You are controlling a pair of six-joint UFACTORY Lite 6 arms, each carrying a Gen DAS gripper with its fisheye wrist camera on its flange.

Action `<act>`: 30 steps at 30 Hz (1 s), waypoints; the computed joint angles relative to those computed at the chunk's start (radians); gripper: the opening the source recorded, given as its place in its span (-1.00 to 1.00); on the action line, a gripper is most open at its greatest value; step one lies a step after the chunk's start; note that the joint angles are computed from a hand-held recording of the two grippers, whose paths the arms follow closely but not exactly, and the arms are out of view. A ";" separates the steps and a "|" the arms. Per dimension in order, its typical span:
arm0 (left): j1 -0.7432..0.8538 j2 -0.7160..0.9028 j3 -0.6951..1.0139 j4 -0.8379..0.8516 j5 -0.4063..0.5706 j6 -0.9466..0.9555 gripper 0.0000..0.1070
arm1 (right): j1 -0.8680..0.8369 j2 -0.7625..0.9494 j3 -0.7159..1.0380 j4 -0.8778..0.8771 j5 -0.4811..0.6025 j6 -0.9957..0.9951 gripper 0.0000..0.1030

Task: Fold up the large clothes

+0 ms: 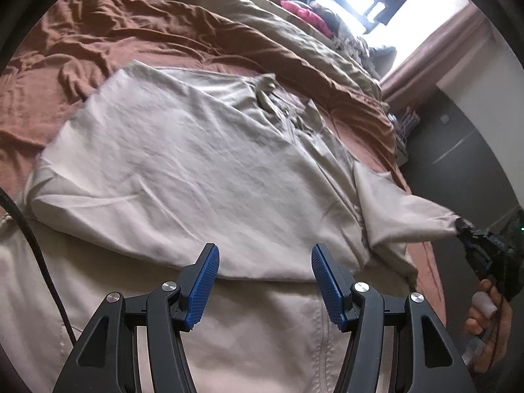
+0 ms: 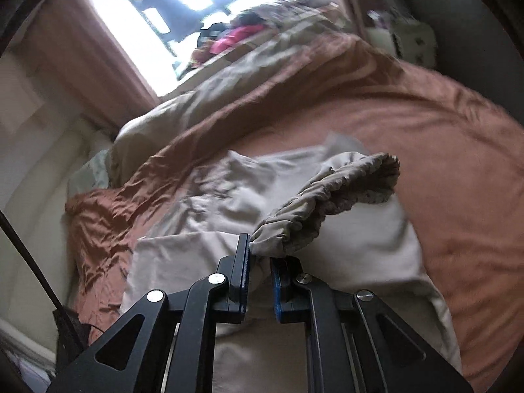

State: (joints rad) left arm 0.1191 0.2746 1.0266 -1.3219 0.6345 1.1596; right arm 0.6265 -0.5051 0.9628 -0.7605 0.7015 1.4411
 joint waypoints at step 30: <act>0.222 0.091 0.092 -0.045 0.085 -0.024 0.62 | 0.106 0.664 0.358 0.091 -0.338 -0.099 -0.78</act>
